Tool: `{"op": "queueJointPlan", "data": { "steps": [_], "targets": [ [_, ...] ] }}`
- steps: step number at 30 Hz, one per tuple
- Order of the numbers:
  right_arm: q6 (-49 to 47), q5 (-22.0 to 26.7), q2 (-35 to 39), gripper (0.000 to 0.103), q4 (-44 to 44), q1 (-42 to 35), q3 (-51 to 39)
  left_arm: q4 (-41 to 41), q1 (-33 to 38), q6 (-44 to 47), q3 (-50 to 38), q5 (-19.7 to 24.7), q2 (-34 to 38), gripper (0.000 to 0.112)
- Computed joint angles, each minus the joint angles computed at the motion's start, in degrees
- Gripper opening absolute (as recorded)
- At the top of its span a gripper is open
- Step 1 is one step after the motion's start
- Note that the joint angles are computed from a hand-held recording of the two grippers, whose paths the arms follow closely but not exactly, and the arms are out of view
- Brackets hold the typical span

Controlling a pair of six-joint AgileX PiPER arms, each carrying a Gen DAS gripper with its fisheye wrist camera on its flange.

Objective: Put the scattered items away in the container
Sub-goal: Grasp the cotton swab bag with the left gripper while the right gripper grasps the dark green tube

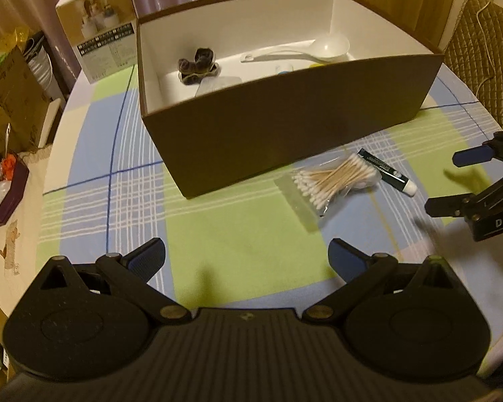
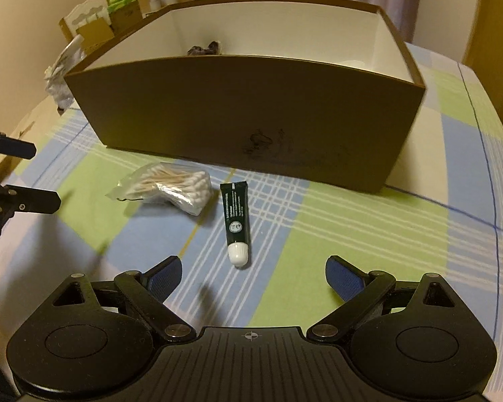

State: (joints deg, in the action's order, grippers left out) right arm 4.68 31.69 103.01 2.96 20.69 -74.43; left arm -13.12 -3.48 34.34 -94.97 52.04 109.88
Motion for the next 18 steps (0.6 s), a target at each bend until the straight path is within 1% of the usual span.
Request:
{"op": "queueJointPlan", "data": {
  "steps": [1,2,3,4,5,6,8,10,11,12,14,18],
  "targets": [
    [-0.27,-0.87,0.46,0.098,-1.10,0.36,0.05,0.04,-0.01,-0.07,-0.31,0.27,0.34,0.102],
    [0.47,-1.17,1.06,0.092,-3.08,0.94,-0.24,0.01,-0.02,-0.05,-0.73,0.50,0.78,0.102],
    [-1.06,-1.12,1.81,0.065,-3.02,1.10,-0.84,-0.08,-0.01,0.11,-0.89,0.57,1.03,0.102],
    [-3.84,-0.22,2.86,0.053,-1.21,0.84,-2.01,-0.16,-0.01,0.27,-0.96,0.59,1.23,0.102],
    [-4.55,0.85,3.97,0.049,-0.76,0.76,-3.26,-0.22,-0.03,0.43,-1.46,0.79,1.70,0.102],
    [-3.78,1.15,4.73,0.049,-1.52,0.88,-3.95,-0.38,-0.04,0.69,-1.99,1.00,2.16,0.102],
    [-3.24,-0.49,4.97,0.049,-1.87,0.83,-3.53,-0.56,-0.11,0.91,-2.61,1.15,2.73,0.102],
    [-3.21,-0.99,5.23,0.048,-2.23,0.86,-3.58,-0.69,-0.13,1.00,-3.28,1.36,3.24,0.102],
    [-3.74,-1.13,5.28,0.036,-2.25,0.89,-3.55,-0.85,-0.09,1.16,-3.47,1.40,3.39,0.102],
    [-5.26,-1.18,5.19,0.021,-1.33,0.72,-3.44,-1.05,-0.02,1.36,-3.67,1.45,3.54,0.102],
    [-5.69,-0.42,5.11,0.020,-1.60,0.79,-3.65,-1.66,0.16,2.09,-4.17,1.72,4.01,0.101],
    [-4.85,-0.57,3.25,0.020,-1.59,0.26,-1.49,-2.32,0.11,3.63,-4.77,2.08,4.80,0.101]
  ]
}}
